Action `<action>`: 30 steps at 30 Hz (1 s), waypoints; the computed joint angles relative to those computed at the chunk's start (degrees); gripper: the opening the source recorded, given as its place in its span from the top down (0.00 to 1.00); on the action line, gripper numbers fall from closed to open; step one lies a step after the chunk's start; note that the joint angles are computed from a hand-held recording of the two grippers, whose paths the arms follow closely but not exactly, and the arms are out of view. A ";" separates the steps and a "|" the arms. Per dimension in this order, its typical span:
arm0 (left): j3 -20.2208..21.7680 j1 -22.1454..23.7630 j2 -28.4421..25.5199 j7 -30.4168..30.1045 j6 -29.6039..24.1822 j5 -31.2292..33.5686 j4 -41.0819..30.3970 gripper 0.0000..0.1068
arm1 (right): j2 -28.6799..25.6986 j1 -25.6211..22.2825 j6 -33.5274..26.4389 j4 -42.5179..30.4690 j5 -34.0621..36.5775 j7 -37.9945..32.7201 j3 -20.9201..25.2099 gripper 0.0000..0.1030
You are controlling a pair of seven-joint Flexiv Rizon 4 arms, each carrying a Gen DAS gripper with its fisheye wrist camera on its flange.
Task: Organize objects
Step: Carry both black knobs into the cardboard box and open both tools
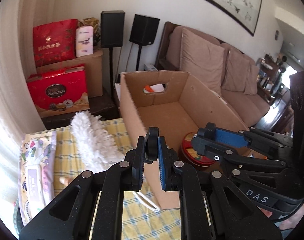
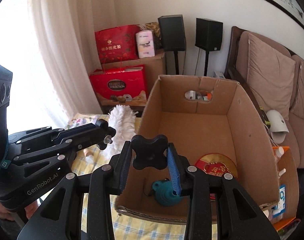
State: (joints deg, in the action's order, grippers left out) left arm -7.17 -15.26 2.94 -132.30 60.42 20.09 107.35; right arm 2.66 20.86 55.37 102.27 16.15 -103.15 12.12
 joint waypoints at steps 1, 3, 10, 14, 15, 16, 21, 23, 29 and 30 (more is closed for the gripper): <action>-0.28 -0.12 -0.57 0.30 0.08 -0.30 -0.46 0.89 | 0.03 -0.22 -0.67 -0.14 0.64 -0.40 -0.33 0.66; -0.61 -0.59 -1.73 0.48 0.22 -0.72 -1.40 0.89 | 0.06 -0.70 -1.84 -0.29 1.88 -1.11 -0.84 0.66; -0.50 -3.03 -4.68 0.01 -0.89 0.11 -4.65 0.89 | 0.41 -2.13 -3.37 0.78 3.26 -2.08 -1.48 0.66; -0.08 -4.38 -5.61 -1.38 -1.69 1.11 -5.66 0.89 | 0.56 -2.67 -3.45 1.28 3.70 -2.22 -1.73 0.66; 0.01 -4.66 -5.81 -1.74 -1.91 1.34 -5.83 0.89 | 0.59 -2.76 -3.29 1.45 3.62 -2.15 -1.74 0.66; 0.09 -4.91 -6.01 -1.97 -2.04 1.34 -5.93 0.89 | 0.66 -2.86 -3.20 1.65 3.58 -2.09 -1.76 0.66; 0.32 -5.84 -7.17 -1.52 -3.14 0.45 -6.63 0.89 | 0.58 -3.27 -4.36 1.70 4.03 -2.30 -2.18 0.66; 0.32 -6.07 -7.78 -0.09 -4.51 -1.05 -7.02 0.89 | -0.13 -3.46 -6.80 0.52 4.93 -2.67 -2.62 0.66; 0.62 -6.71 -9.06 2.48 -7.10 -4.55 -7.64 0.89 | -1.93 -5.02 -13.03 -2.32 9.05 -4.16 -3.16 0.66; 0.68 -6.89 -9.17 2.51 -7.51 -4.46 -7.80 0.90 | -1.96 -5.19 -12.91 -2.30 9.11 -4.40 -2.99 0.66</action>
State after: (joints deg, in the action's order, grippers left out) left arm -6.49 -22.15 -6.23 -129.79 52.92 15.63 99.56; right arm 0.70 15.66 42.47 99.97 25.26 -107.55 9.13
